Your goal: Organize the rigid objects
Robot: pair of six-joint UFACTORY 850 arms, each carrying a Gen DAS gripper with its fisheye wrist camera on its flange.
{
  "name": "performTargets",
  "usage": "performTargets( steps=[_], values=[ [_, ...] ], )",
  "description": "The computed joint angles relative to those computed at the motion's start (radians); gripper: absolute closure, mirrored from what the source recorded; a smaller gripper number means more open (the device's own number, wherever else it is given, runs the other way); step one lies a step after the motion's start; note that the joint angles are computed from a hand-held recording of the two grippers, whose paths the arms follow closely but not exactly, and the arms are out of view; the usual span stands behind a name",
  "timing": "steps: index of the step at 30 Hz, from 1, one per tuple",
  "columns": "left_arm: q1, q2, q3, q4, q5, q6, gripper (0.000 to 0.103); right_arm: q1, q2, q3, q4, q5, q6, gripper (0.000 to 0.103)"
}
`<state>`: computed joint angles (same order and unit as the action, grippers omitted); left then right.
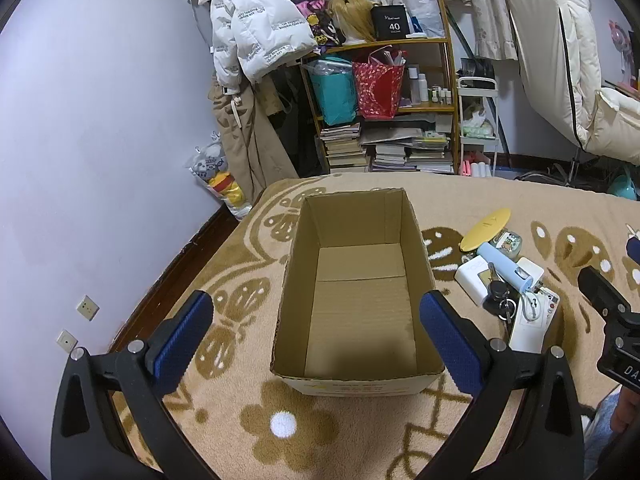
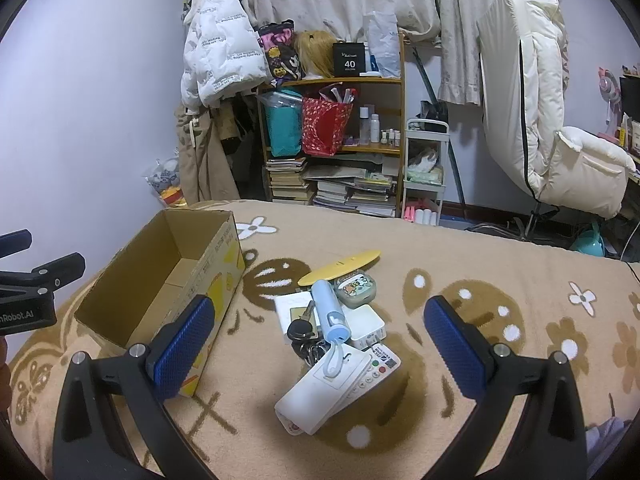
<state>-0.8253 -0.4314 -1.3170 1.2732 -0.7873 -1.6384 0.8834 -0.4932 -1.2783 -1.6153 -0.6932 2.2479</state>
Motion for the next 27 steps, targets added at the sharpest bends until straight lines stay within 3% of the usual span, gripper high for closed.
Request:
performTargets(
  steps=[27],
  values=[
    [0.001, -0.005, -0.007, -0.01, 0.001, 0.013, 0.001, -0.006, 0.005, 0.007, 0.003, 0.011, -0.018, 0.0]
  ],
)
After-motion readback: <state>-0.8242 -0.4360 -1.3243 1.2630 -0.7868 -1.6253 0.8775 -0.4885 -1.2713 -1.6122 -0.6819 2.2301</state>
